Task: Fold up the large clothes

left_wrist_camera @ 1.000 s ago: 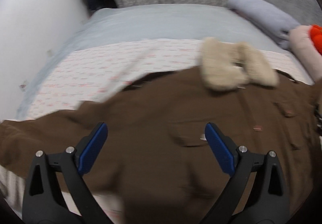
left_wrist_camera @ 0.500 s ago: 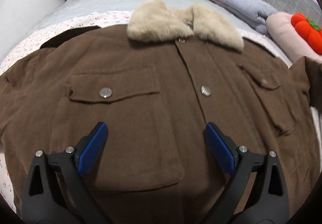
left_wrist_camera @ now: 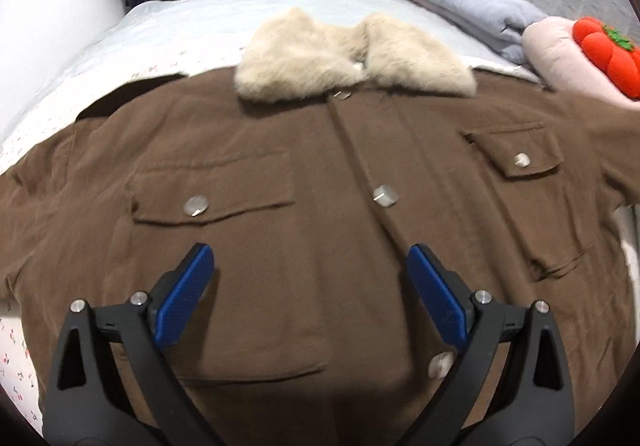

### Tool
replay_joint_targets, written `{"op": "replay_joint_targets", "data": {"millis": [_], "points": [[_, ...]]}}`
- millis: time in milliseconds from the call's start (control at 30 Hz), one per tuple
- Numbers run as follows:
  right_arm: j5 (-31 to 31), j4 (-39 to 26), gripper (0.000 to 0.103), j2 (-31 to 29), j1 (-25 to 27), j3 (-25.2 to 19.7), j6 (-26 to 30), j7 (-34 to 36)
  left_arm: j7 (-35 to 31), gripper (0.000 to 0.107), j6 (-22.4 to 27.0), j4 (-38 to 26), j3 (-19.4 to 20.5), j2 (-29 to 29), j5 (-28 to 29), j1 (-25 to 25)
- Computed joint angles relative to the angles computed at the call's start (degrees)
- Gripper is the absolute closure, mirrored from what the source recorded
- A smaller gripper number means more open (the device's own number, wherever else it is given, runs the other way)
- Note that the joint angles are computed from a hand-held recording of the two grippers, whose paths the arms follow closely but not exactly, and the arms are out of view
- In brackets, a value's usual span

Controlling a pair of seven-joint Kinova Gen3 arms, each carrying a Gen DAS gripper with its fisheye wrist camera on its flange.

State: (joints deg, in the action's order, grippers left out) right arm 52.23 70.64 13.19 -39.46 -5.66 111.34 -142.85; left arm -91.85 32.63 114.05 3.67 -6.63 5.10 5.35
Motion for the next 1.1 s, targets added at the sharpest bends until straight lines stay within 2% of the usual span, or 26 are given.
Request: {"op": "replay_joint_targets", "data": {"millis": [67, 100, 167, 200, 233, 300, 367, 433, 567, 667, 767, 833, 933, 1000, 1100], "points": [[-2.77, 4.31, 0.089, -0.2, 4.04, -0.69, -4.45, -3.45, -3.32, 0.01, 1.79, -1.34, -1.72, 0.29, 4.43, 1.84], [-4.17, 6.03, 0.084, 0.45, 5.32, 0.1, -5.64, -5.23, -4.42, 0.01, 2.4, -1.71, -1.72, 0.13, 5.59, 2.09], [-4.93, 7.7, 0.083, 1.53, 5.72, 2.11, -5.56, -7.39, -5.37, 0.01, 2.64, -1.88, -0.01, -0.74, 5.23, 1.93], [-5.25, 8.65, 0.078, 1.17, 5.83, 2.58, -5.99, -8.62, -6.42, 0.01, 2.18, -1.59, 0.4, -1.53, 4.27, 2.48], [-5.89, 9.46, 0.076, -0.02, 4.89, 3.82, -7.15, -9.87, -7.58, 0.01, 1.61, -1.29, 0.56, -2.12, 3.52, 2.8], [-5.79, 10.22, 0.056, -2.44, 1.24, 6.56, -8.73, -11.91, -7.08, 0.01, 0.34, -1.09, 1.67, -2.63, 0.45, 2.4], [-2.95, 10.49, 0.046, -4.04, -2.95, 6.58, -9.5, -13.2, -4.07, 0.01, -0.47, -1.67, 2.79, -2.31, -3.22, 1.75], [-2.45, 9.89, 0.045, -5.51, -4.39, 3.3, -13.6, -13.09, -1.82, 0.01, -0.57, -2.87, 4.37, -1.36, -3.73, -0.38], [-7.04, 6.12, 0.036, -2.8, 0.27, -7.29, -22.92, -12.24, -3.29, 0.01, -0.12, -4.38, -0.28, 1.16, 3.82, 1.88], [-11.46, 5.59, 0.036, 1.36, 6.63, -15.26, -29.91, -12.07, -5.32, 0.01, 1.31, -3.67, -0.97, 2.04, 7.08, 1.65], [-15.58, 11.4, 0.036, 2.92, 14.35, -22.0, -36.9, -15.45, -5.68, 0.01, 1.38, -1.51, -0.44, 1.13, 5.44, 1.23], [-18.34, 16.71, 0.036, 2.27, 15.99, -23.58, -40.2, -17.05, -7.17, 0.01, 0.88, 0.59, -0.46, -0.11, 3.7, 1.08], [-18.09, 23.91, 0.036, -2.74, 11.77, -22.18, -41.25, -21.16, -10.3, 0.01, 1.91, 2.15, -1.01, -0.87, 2.62, 0.62], [-20.59, 24.53, 0.035, -4.42, 9.92, -21.14, -39.01, -20.59, -13.22, 0.01, 2.06, 2.64, -2.7, -1.5, 4.58, 1.17], [-23.28, 21.46, 0.034, -4.01, 8.9, -20.46, -33.84, -17.52, -13.71, 0.01, 4.29, 0.66, -1.89, -1.6, 5.22, 0.88]]}}
